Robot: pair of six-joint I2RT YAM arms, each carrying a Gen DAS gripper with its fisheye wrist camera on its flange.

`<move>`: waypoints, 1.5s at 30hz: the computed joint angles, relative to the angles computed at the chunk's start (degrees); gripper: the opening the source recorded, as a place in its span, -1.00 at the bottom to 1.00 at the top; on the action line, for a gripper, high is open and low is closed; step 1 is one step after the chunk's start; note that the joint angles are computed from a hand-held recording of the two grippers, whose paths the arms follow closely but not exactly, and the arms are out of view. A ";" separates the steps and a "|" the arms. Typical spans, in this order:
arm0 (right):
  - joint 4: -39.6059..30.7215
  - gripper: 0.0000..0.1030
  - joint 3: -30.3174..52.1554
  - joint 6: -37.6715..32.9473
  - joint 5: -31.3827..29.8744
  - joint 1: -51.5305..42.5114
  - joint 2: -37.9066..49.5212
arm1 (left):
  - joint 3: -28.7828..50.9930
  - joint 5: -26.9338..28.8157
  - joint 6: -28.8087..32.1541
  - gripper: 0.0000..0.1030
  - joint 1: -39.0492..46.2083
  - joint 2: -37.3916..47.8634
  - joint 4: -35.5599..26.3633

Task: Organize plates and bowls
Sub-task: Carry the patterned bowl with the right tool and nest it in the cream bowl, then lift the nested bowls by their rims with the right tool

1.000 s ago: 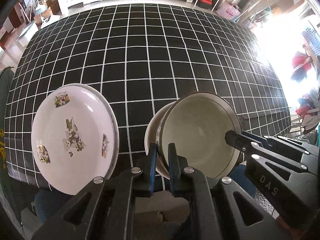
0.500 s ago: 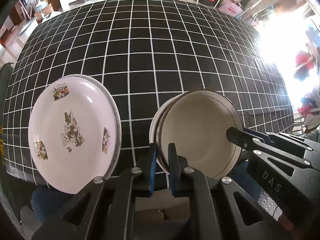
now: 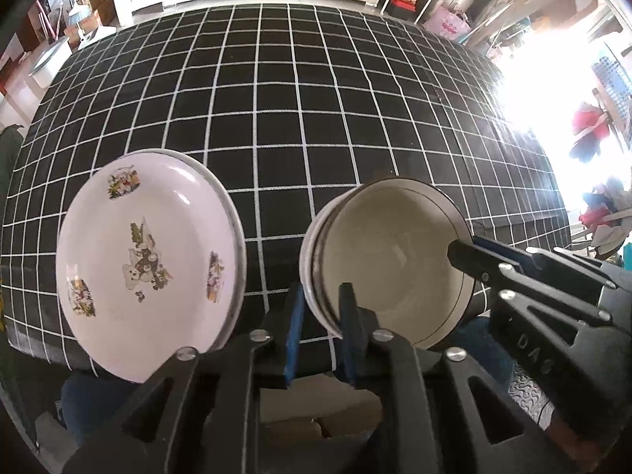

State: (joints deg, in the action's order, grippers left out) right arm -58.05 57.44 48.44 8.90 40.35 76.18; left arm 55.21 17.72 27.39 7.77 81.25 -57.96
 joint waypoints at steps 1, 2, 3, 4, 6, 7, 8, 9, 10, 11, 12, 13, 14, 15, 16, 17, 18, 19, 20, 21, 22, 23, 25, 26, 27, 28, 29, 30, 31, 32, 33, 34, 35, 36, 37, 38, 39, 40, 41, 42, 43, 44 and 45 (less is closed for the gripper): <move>-0.08 -0.48 -0.06 0.14 0.50 0.18 -0.52 | 0.08 0.73 0.58 -0.52 0.79 -0.22 -0.33; -0.25 -0.34 -0.12 0.38 0.89 0.28 -1.15 | 0.34 1.68 1.34 -0.49 1.71 -0.23 -0.87; -0.32 -0.19 -0.20 0.66 1.17 0.44 -1.82 | 0.77 2.96 2.55 -0.42 2.96 -0.11 -1.73; -0.36 -0.14 -0.44 0.93 1.66 0.83 -2.96 | 1.14 3.79 3.82 -0.35 3.99 -0.06 -2.45; -0.72 0.02 -0.54 1.86 3.04 1.86 -4.31 | 1.55 4.34 5.69 -0.32 5.44 -0.19 -2.98; -0.79 0.05 -0.77 2.22 3.98 2.50 -5.29 | 1.67 4.64 6.74 -0.30 6.13 -0.41 -3.26; -0.96 0.07 -0.82 2.53 4.54 2.91 -5.78 | 1.85 4.97 7.75 -0.28 6.81 -0.50 -3.65; -1.10 0.09 -1.07 2.98 5.06 3.34 -6.54 | 2.00 5.56 8.89 -0.22 7.63 -0.57 -4.17; -0.99 0.09 -1.33 3.34 5.20 3.56 -6.99 | 2.14 6.63 10.24 -0.17 8.50 -0.72 -4.97; -0.76 0.09 -1.79 3.82 5.29 3.93 -7.82 | 2.59 7.66 11.62 -0.16 9.40 -0.60 -5.82; -0.61 0.10 -2.19 4.07 5.22 4.14 -8.58 | 2.97 8.78 13.17 -0.11 10.32 -0.79 -6.82; -0.42 0.10 -2.68 4.41 5.22 4.36 -9.40 | 3.21 9.70 14.60 -0.03 11.22 -1.18 -7.70; 0.13 0.11 -3.42 4.86 5.22 4.66 -10.38 | 3.24 10.82 15.99 0.02 12.10 -1.83 -8.45; 0.47 0.12 -4.04 5.41 5.38 4.91 -11.09 | 3.32 12.02 17.71 0.07 12.94 -2.46 -9.42; 0.78 0.13 -4.39 6.08 5.59 5.18 -11.22 | 3.31 12.47 18.98 0.07 13.27 -3.02 -10.20; 1.31 0.14 -4.89 6.57 5.58 5.35 -11.52 | 3.30 12.56 20.59 0.07 13.64 -3.43 -10.89; 2.04 0.16 -5.49 6.99 5.61 5.54 -11.96 | 3.35 12.39 21.53 0.07 13.71 -3.80 -11.12; 2.48 0.17 -5.76 7.36 5.79 5.86 -12.10 | 3.11 12.33 21.84 0.07 13.70 -4.26 -10.81; 2.61 0.24 -6.12 7.86 6.24 6.22 -12.66 | 3.08 12.49 21.89 0.07 13.73 -4.38 -10.81; 2.55 0.37 -6.60 8.64 6.89 6.59 -13.59 | 3.17 12.93 22.03 0.07 13.94 -3.99 -10.87; 2.81 0.45 -7.18 9.71 7.54 6.97 -14.21 | 3.34 13.34 21.96 0.07 14.03 -3.53 -10.96; 3.39 0.60 -8.03 11.12 8.17 7.14 -14.85 | 3.24 13.59 21.72 0.07 13.94 -3.41 -10.83; 4.32 0.71 -9.66 13.24 8.70 7.08 -16.08 | 3.20 14.59 21.27 0.07 14.13 -2.43 -9.90; 4.91 0.76 -10.55 13.92 8.40 6.76 -16.35 | 2.95 14.86 21.14 0.07 14.00 -1.60 -9.03; 5.45 0.79 -11.24 14.02 8.07 6.35 -16.43 | 2.87 14.97 21.12 0.07 13.69 -0.75 -8.57; 6.40 0.79 -12.19 14.16 7.57 5.69 -16.05 | 2.58 14.73 20.73 0.07 13.24 0.20 -7.52; 7.06 0.80 -12.88 14.21 7.24 5.24 -15.89 | 2.26 14.32 19.74 0.07 12.62 1.33 -6.13; 8.27 0.80 -13.89 14.13 6.65 4.71 -15.64 | 2.08 14.01 18.85 0.07 12.07 2.72 -4.97; 9.50 0.80 -14.65 13.77 5.91 3.94 -15.30 | 1.98 13.81 18.37 0.07 11.58 3.52 -4.45; 11.05 0.80 -15.39 13.10 4.78 2.86 -14.57 | 2.00 13.55 18.06 0.07 10.70 4.88 -3.83; 12.05 0.80 -15.66 12.23 3.64 1.93 -13.87 | 1.85 13.45 17.95 0.07 10.20 5.40 -3.39; 13.47 0.80 -15.95 11.12 2.22 0.82 -12.59 | 1.64 13.38 17.61 0.07 9.44 6.03 -2.66; 14.27 0.80 -16.08 10.39 1.44 0.24 -11.70 | 1.30 13.27 17.50 0.07 9.04 6.17 -2.25; 15.30 0.80 -16.24 9.61 0.51 -0.45 -10.76 | 1.22 13.15 17.37 0.07 8.06 7.02 -1.86; 16.21 0.80 -16.59 9.02 -0.42 -1.08 -10.30 | 1.23 12.99 17.31 0.07 7.50 7.53 -1.69; 17.56 0.80 -17.05 8.51 -1.72 -1.85 -9.55 | 1.16 12.64 17.20 0.07 6.71 8.09 -1.38; 18.03 0.80 -17.09 8.51 -2.11 -2.37 -8.64 | 1.19 12.28 16.96 0.07 5.88 8.85 -0.79; 18.70 0.80 -17.62 8.53 -2.50 -2.66 -8.52 | 1.33 11.96 16.62 0.07 5.28 9.61 -0.17; 19.63 0.80 -18.17 8.32 -3.53 -3.46 -8.27 | 1.28 11.61 16.66 0.07 4.76 10.03 0.11; 20.16 0.80 -18.52 8.40 -4.00 -3.84 -7.99 | 0.96 11.45 17.08 0.07 4.51 10.18 0.25; 20.65 0.80 -18.83 8.24 -4.58 -4.38 -7.76 | 0.79 11.17 17.66 0.07 4.36 10.47 0.36; 21.46 0.80 -19.47 8.25 -5.57 -4.93 -7.76 | 0.84 10.71 18.15 0.07 3.78 10.98 0.44; 22.38 0.80 -19.97 8.20 -6.64 -5.50 -7.66 | 0.70 10.29 18.43 0.07 3.59 11.51 0.81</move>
State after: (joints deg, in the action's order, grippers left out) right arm -35.67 37.48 56.64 2.25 34.85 68.52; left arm 55.91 28.00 45.83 11.36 92.76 -57.15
